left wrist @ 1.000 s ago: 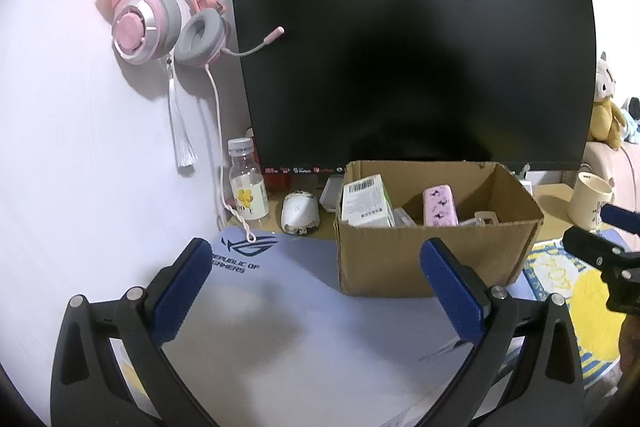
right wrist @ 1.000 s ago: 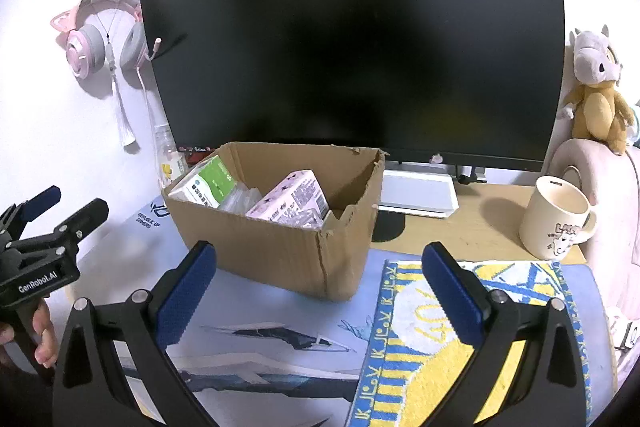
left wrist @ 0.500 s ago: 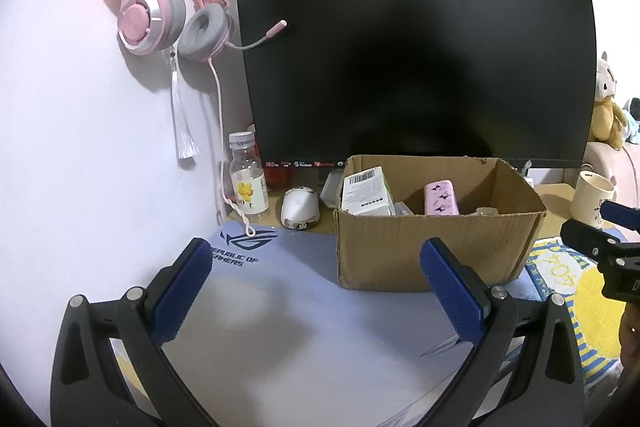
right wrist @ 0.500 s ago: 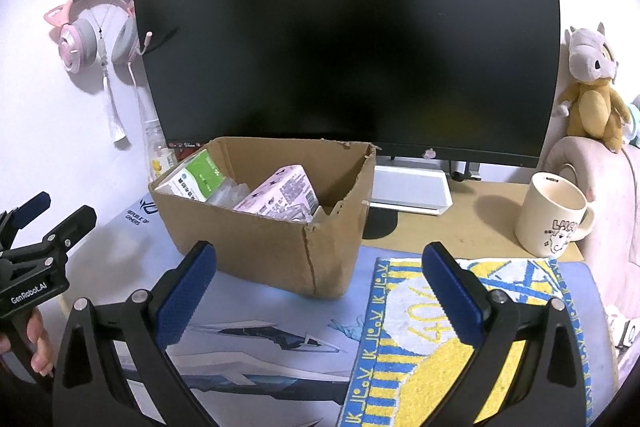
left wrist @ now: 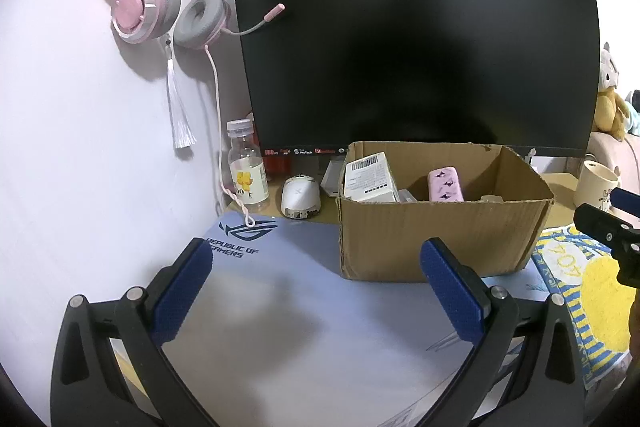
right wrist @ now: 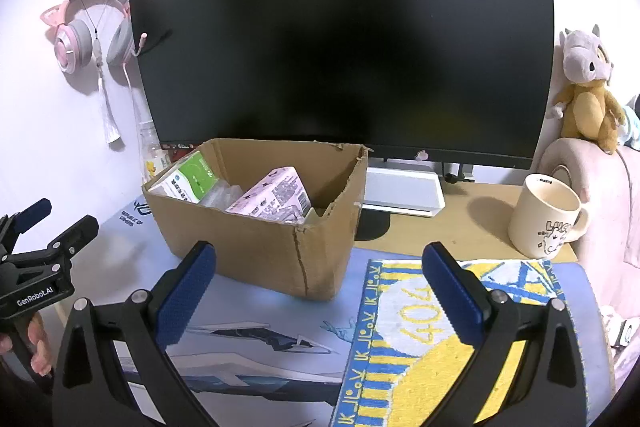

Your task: Organize objects

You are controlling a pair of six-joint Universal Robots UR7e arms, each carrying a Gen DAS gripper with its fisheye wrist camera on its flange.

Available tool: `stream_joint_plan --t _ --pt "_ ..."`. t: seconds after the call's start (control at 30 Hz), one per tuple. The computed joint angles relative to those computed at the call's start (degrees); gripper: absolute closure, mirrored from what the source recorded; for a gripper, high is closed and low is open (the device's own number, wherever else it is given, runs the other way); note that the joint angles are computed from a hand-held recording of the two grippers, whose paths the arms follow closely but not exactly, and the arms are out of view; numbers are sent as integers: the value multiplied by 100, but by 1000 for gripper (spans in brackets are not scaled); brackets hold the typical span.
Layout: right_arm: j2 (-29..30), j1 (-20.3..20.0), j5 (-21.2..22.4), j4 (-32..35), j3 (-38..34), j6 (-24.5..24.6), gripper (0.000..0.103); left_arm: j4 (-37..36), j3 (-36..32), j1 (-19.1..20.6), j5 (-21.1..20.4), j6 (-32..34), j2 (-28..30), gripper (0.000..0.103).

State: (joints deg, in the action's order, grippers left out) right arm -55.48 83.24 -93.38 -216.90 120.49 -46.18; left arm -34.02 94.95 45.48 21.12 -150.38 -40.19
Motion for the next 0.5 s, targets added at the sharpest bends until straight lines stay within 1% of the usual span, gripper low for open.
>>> stream_joint_plan --t 0.07,0.4,0.5 --pt "-6 -5 7 -16 5 -1 0 149 -36 6 32 -102 13 0" --pt "-24 -6 -1 0 0 9 0 27 26 -2 98 24 -5 0" --pt "-45 -32 73 -19 14 -10 0 22 26 -4 92 24 -5 0"
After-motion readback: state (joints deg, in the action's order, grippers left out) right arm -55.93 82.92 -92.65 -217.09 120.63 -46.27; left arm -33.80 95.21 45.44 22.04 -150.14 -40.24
